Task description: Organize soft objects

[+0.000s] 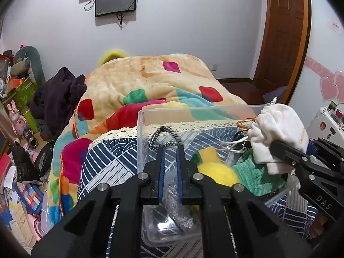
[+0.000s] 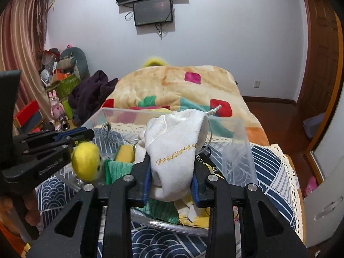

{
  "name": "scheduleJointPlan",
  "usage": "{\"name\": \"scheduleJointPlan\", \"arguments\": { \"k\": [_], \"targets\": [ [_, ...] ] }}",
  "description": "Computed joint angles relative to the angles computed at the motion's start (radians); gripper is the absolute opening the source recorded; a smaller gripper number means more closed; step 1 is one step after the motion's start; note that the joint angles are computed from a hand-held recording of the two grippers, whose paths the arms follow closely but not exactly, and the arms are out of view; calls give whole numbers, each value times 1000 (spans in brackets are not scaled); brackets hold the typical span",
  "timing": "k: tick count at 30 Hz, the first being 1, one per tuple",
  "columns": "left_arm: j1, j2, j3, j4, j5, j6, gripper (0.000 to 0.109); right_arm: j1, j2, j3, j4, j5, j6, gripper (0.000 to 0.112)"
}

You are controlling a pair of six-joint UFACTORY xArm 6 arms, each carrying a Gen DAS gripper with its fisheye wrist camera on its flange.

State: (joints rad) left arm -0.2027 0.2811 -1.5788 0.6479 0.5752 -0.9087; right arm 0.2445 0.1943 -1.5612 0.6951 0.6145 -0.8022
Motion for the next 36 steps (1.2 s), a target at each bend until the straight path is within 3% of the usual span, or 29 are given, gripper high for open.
{"name": "scheduleJointPlan", "arguments": {
  "k": [6, 19, 24, 25, 27, 29, 32, 36],
  "targets": [
    [-15, -54, 45, 52, -25, -30, 12, -7, -31, 24, 12, -32, -12, 49],
    [-72, -247, 174, 289, -98, -238, 13, -19, -168, 88, 208, -87, -180, 50],
    [-110, -325, 219, 436, -74, -363, 34, -22, -227, 123, 308, -92, -264, 50],
    [-120, -340, 226, 469, -64, -388, 42, -24, -239, 130, 327, -92, -282, 50],
    [-135, -367, 241, 517, -49, -427, 53, -24, -265, 148, 362, -104, -311, 59],
    [-151, -393, 255, 562, -34, -461, 63, -19, -283, 162, 398, -127, -338, 78],
    [-166, -421, 269, 605, -24, -498, 68, -17, -308, 181, 442, -139, -372, 82],
    [-189, -452, 286, 652, 6, -533, 86, -7, -334, 201, 473, -168, -406, 92]
  ]
}}
